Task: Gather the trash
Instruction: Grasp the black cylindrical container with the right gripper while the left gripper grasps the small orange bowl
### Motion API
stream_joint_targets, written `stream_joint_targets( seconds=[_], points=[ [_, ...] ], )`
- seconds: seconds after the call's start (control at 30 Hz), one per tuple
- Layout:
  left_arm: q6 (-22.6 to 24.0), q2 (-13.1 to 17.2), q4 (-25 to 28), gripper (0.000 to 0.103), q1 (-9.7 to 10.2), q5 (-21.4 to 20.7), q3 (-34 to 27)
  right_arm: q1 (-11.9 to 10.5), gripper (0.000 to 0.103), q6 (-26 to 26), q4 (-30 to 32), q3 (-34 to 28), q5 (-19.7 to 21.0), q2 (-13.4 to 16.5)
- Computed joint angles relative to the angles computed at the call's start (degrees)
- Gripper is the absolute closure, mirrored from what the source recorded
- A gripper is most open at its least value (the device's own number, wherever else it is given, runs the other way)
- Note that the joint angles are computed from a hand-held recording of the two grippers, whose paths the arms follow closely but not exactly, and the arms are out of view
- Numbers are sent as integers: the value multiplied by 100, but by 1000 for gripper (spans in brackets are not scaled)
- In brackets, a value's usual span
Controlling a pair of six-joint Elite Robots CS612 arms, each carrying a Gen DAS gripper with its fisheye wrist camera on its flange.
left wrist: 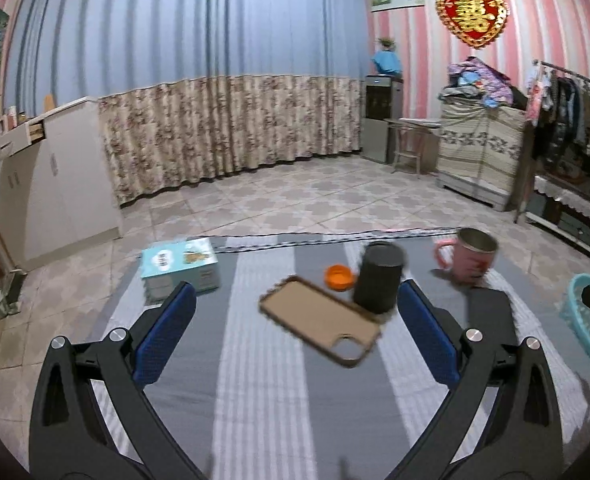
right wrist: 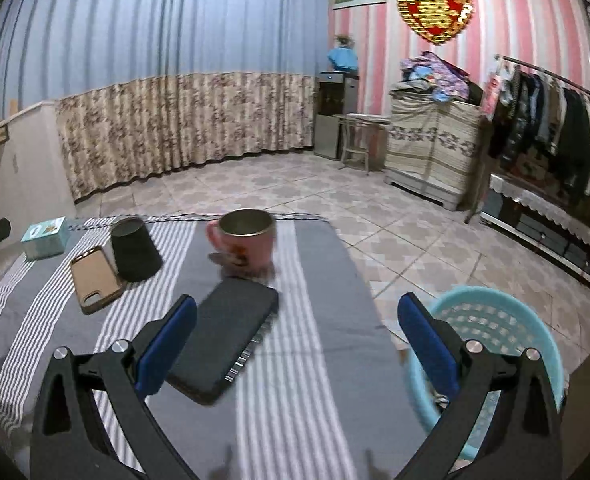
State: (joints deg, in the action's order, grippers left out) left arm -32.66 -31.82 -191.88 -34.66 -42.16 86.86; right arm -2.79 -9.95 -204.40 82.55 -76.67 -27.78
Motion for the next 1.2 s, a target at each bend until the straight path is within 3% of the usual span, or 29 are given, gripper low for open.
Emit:
stream_joint_targets(
  seconds=[0.17, 0.37, 0.6, 0.73, 1.0, 1.07, 1.13, 1.2],
  points=[
    [-78, 28, 164, 6, 188, 84, 58, 203, 5, -94, 458, -402, 61, 186],
    [-203, 129, 288, 6, 440, -199, -59, 477, 5, -150, 962, -944, 90, 433],
    [-62, 251, 217, 6, 652, -446, -258, 794, 5, -567, 1614, -1634, 93, 768],
    [-94, 286, 309, 6, 739, -516, -327, 934, 5, -759, 1917, -2033, 11, 956],
    [-329, 337, 508, 6, 819, -624, -474, 1038, 5, -610, 2555, -2649, 127, 1223],
    [-301, 371, 531, 6, 822, -667, -544, 1062, 10, -649, 2579, -2725, 126, 1265],
    [-277, 418, 550, 6, 823, -742, -654, 1047, 38, -763, 2742, -2734, 299, 1259],
    [-250, 473, 601, 6, 821, -844, -786, 1006, 39, -744, 2766, -2686, 476, 1232]
  ],
)
